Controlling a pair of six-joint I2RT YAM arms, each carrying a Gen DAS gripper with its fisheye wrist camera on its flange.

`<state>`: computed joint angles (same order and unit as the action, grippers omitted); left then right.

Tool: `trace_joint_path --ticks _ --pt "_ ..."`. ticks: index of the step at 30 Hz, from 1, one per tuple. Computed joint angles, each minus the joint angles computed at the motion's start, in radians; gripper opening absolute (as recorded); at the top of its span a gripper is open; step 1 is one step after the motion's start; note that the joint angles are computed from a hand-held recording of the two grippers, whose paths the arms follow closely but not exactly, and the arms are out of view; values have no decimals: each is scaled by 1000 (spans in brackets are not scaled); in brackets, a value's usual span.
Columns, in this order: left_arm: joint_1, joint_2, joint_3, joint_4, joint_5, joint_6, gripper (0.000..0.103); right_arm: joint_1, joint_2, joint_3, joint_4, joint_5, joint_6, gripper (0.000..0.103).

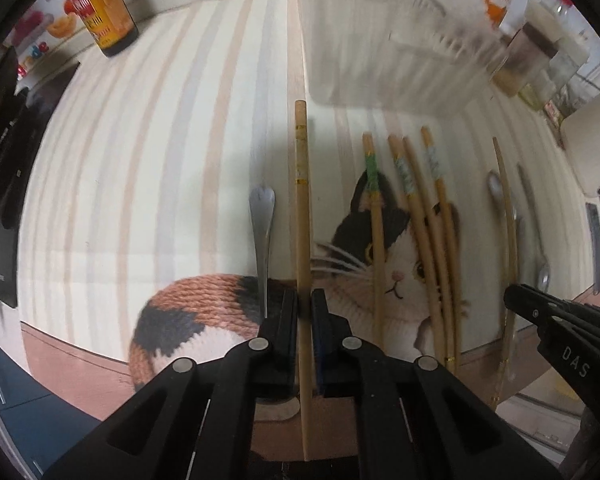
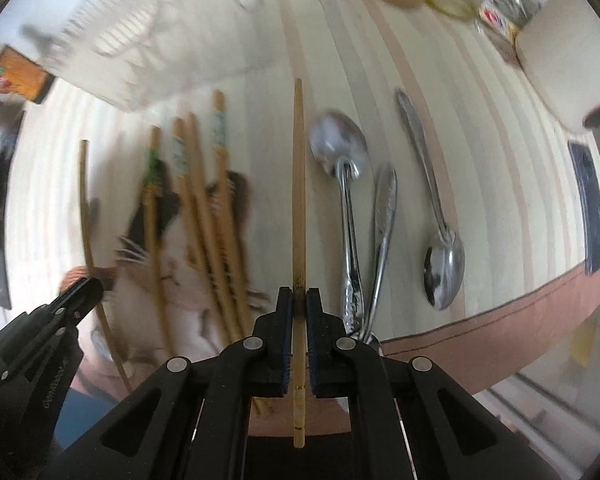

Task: Organize utensils
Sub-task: 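Carry both chopsticks into the clear basket and open both tools to drop them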

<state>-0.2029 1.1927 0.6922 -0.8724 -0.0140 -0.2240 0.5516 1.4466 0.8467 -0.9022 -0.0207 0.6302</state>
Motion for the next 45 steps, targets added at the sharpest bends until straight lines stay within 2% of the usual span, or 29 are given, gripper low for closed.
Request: trace_joint_path --ticks 6,8,11,15,18,22,27,32,37,39,40,41,42,44,45 --pt "16 -80 147 -144 -29 1 4 -73 -107 72 -95 -41 -83 6" --pt "35 -96 235 -202 -28 20 4 -123 -140 138 -152 -67 -126 6" --pt "57 -61 385 -258 -14 43 4 -229 -84 294 -196 -126 -220 6" --pt "90 126 654 -284 62 64 4 -334 92 548 -223 -227 -311 6" --pt "109 318 856 -286 125 52 4 -368 313 782 -226 -289 -333 6" --pt "128 599 1101 -303 170 44 4 -371 565 1024 -247 -298 -358 6" --pt "149 876 1294 -338 213 30 4 -370 801 1260 -314 -288 -376 6" --pt "159 988 1345 -349 220 25 5 -374 949 1399 -358 -275 -387 6" --pt "166 1021 1368 -367 227 5 6 -366 1091 1617 -462 -258 -415 8" --pt "166 1008 1359 -364 220 -7 8 -371 1091 1622 -469 -273 -413 15" --pt "163 999 1357 -367 197 -9 10 -371 1076 1597 -450 -270 -407 27" --pt "160 976 1333 -355 176 -11 14 -373 1041 1545 -419 -258 -403 32" --pt "156 949 1305 -337 149 -12 17 -377 1008 1498 -392 -251 -400 33" --pt "150 873 1221 -296 90 -16 44 -385 946 1422 -364 -244 -403 33" --pt "144 812 1150 -254 42 -19 53 -387 907 1370 -340 -233 -403 35"
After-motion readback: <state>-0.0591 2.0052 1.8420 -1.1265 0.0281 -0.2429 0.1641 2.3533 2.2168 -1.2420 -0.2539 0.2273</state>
